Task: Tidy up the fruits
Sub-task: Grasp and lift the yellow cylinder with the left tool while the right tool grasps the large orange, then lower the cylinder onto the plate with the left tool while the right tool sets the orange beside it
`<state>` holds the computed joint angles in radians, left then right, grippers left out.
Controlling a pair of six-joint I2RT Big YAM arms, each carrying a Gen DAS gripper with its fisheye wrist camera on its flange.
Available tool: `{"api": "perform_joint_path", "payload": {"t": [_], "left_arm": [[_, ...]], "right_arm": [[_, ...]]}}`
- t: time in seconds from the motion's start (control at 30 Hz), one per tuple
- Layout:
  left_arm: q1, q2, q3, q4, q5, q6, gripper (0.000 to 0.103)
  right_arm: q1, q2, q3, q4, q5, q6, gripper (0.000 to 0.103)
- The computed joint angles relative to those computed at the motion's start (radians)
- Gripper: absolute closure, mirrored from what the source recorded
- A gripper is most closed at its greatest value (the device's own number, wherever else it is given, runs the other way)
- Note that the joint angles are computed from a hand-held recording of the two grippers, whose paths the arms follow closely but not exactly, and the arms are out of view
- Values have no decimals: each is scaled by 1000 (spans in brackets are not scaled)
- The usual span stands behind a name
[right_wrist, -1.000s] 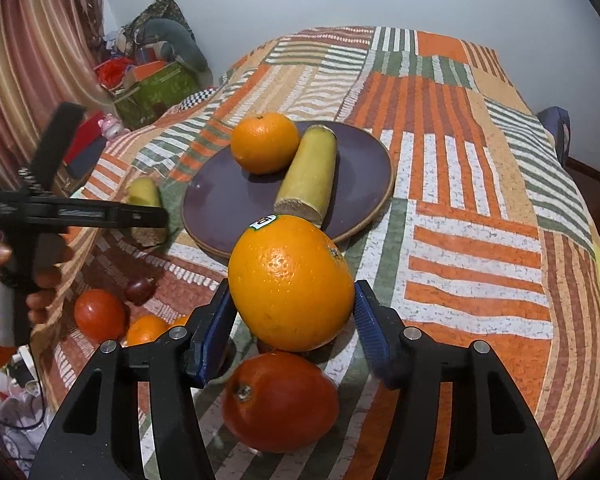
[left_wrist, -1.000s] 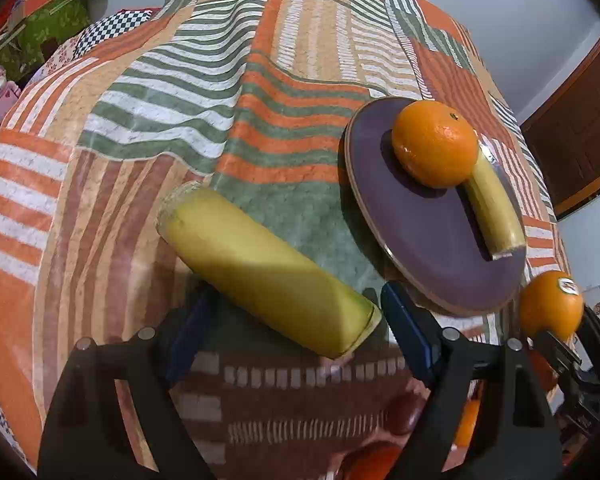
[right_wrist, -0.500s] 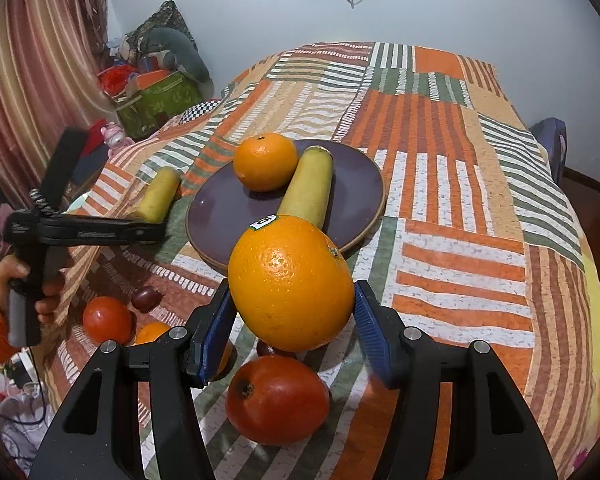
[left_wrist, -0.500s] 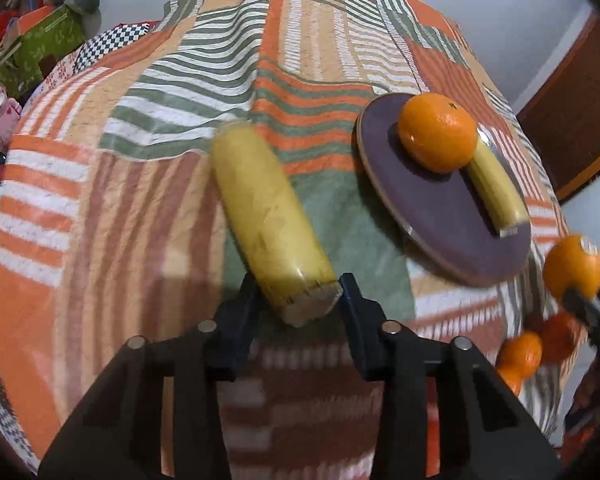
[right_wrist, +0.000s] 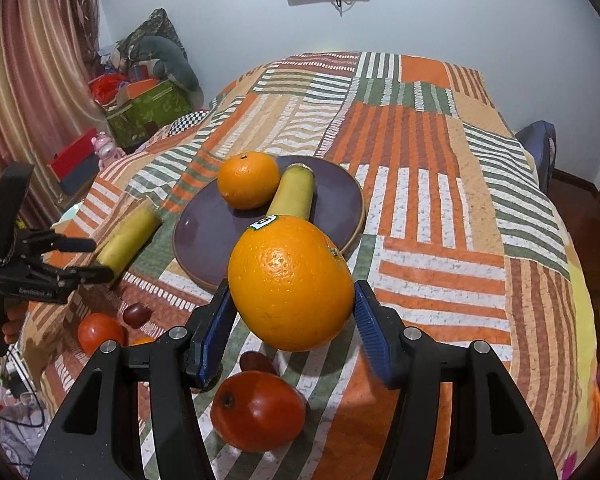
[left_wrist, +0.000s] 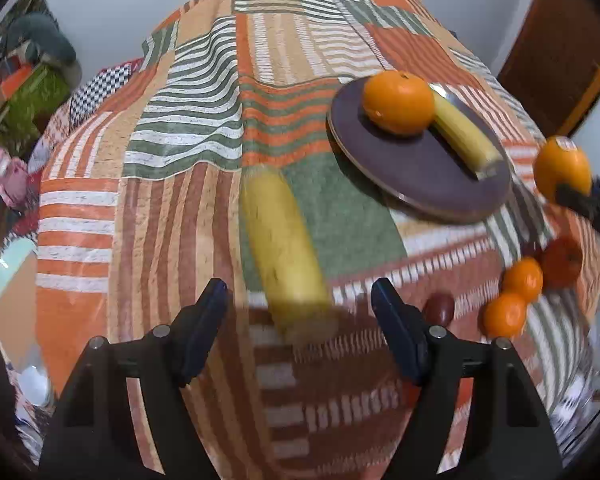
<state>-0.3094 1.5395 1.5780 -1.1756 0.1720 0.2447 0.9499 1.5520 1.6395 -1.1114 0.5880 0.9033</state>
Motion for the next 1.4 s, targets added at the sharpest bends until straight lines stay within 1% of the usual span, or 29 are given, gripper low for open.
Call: {"api": "perform_joint_path", "payload": {"t": [0.07, 0.13, 0.2, 0.23, 0.27, 0.3, 0.33, 0.43, 0.53, 0.73, 0.93, 1.17, 1.33, 1.4], "left_arm": [[2, 41, 39, -8, 9, -36, 29], [1, 76, 67, -4, -3, -69, 29], [3, 99, 79, 13, 4, -94, 35], [2, 111, 89, 16, 4, -101, 41], [1, 126, 104, 9, 7, -105, 50], [-1, 139, 115, 7, 4, -114, 54], [0, 145, 114, 11, -1, -120, 61], [0, 142, 108, 27, 3, -124, 63], [3, 138, 116, 11, 47, -119, 65], [-17, 102, 129, 26, 101, -106, 66], [-58, 103, 186, 27, 163, -97, 66], [-97, 136, 260, -3, 259, -121, 66], [-119, 162, 270, -17, 281, -148, 66], [-121, 166, 262, -12, 265, -161, 66]], "right_arm": [[-1, 3, 5, -2, 0, -4, 48], [-3, 6, 9, -5, 0, -11, 48], [-5, 9, 14, -8, -1, -18, 48], [-6, 10, 15, -8, -1, -20, 48], [-10, 11, 18, -8, -1, -23, 48], [-14, 11, 18, -6, -3, -29, 48], [-16, 10, 18, -5, -2, -33, 48], [-26, 11, 21, -1, 2, -44, 48], [-39, 11, 26, 7, 10, -56, 48], [-65, 16, 38, 17, 14, -84, 48], [-90, 32, 59, 21, 3, -112, 48], [-113, 53, 82, 24, -15, -145, 48], [-130, 65, 88, 29, -35, -158, 48], [-137, 71, 89, 27, -45, -159, 48]]}}
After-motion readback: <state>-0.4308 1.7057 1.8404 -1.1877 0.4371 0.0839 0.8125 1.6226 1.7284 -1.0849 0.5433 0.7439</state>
